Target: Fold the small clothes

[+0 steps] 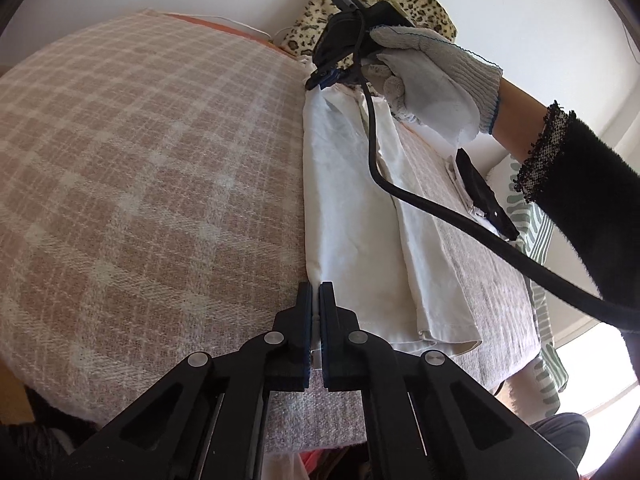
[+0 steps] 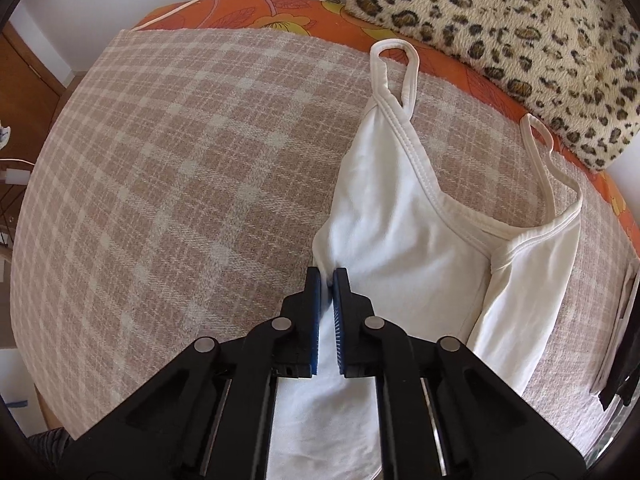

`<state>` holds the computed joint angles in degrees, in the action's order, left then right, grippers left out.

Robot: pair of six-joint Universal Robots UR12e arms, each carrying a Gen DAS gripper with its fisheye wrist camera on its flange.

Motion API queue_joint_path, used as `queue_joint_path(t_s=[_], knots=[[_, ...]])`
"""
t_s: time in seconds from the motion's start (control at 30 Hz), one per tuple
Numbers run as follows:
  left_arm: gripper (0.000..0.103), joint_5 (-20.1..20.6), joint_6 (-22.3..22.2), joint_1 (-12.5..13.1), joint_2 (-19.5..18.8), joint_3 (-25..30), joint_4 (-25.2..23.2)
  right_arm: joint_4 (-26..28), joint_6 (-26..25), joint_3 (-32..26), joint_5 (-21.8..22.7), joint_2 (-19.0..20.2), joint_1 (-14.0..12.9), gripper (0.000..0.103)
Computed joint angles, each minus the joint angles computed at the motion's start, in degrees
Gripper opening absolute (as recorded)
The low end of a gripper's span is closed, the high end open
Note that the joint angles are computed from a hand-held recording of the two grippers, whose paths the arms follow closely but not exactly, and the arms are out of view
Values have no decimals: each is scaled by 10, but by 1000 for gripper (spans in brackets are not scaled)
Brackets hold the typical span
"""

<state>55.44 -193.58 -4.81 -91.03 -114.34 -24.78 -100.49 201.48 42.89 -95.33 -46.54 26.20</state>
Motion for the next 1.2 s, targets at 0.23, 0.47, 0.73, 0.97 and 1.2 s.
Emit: queue_joint_path(t_s=[0.23, 0.47, 0.73, 0.97, 1.2], knots=[[1, 15, -38, 18, 11, -20, 28, -59, 31, 17, 58, -8, -12, 4], [37, 19, -24, 6, 12, -10, 16, -4, -37, -13, 19, 3, 6, 8], [16, 45, 55, -13, 4, 2, 7, 47, -31, 5, -8, -8, 12, 40], [2, 30, 29, 7, 7, -6, 13, -29, 2, 54, 9, -29, 8, 6], [0, 68, -10, 13, 18, -19, 29, -119, 49, 108, 80, -53, -11, 6]])
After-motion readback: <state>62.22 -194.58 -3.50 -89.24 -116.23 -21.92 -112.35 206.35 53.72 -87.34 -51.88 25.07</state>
